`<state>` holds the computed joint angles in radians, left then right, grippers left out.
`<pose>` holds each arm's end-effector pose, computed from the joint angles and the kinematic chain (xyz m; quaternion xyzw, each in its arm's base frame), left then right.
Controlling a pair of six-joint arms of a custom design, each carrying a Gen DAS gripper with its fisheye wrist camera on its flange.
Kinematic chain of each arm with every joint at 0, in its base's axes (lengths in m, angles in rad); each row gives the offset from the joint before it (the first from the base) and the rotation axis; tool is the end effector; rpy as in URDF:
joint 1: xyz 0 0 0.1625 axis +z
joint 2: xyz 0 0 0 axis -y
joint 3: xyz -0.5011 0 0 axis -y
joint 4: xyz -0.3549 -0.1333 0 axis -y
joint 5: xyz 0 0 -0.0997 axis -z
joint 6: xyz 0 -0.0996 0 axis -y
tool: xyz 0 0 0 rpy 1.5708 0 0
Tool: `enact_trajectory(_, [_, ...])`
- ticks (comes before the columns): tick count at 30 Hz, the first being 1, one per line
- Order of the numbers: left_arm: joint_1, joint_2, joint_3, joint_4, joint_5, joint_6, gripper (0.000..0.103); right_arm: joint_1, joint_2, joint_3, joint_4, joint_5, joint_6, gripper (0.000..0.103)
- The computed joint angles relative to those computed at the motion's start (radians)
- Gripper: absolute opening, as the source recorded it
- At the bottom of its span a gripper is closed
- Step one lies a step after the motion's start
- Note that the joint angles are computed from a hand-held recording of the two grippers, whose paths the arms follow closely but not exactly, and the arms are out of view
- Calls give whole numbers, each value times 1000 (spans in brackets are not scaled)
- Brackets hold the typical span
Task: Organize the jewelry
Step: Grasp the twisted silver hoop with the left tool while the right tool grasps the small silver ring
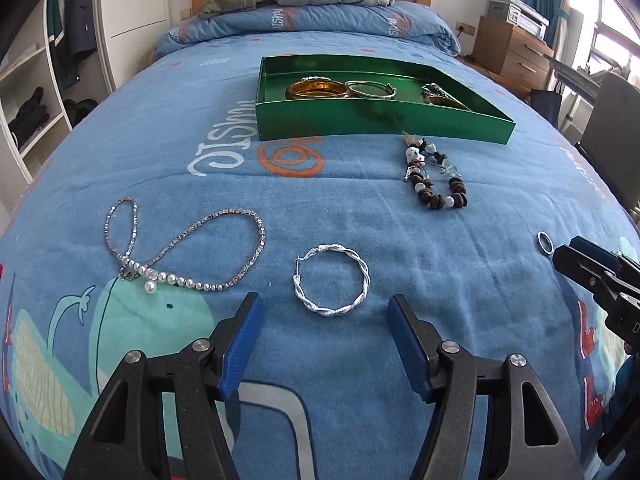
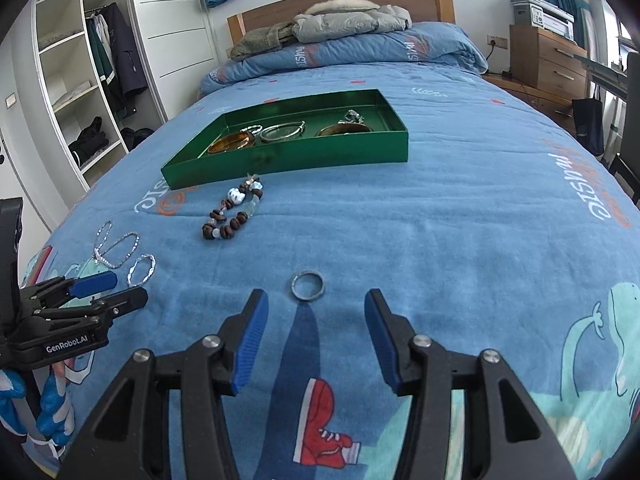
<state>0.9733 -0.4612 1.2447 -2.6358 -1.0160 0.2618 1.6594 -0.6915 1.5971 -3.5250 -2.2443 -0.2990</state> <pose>-0.3074 -0.7820 0.0814 0.3617 0.8817 -0.1783 0.2448 0.1348 -0.7131 0.2504 -0.0050 -0.8336 0.4398 0.3341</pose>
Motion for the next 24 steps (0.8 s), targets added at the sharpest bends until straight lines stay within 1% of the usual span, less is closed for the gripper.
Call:
enact_trajectory(2, [1,6,-11,-4,-6,4,61,-5,7,-20,20,2,-9,48])
enact_trajectory(4, [4,10,-23,5,-17,-2,57,-9,13,-36,39,8,-13,48])
enact_trajectory(10, [8,18,-33,-5,-27,5,53,-12,30,-76,78,-1,-34,47])
enact_trajectory(11, [9,19,-34,-9,-28,7,52,-12,31,-78,78,-2,-37,46])
enact_trajectory(13, [8,18,-29,-17,-26,10,48,-13,34,-80,80,-4,-38,40])
enact_trajectory(15, [6,19,-25,-26,-24,18,44,-16,32,-80,83,1,-33,31])
enact_trajectory(17, [5,22,-26,-34,-21,28,42,-20,29,-80,91,10,-23,27])
enact_trajectory(24, [5,29,-32,-45,-23,32,41,-22,33,-82,84,13,-33,25])
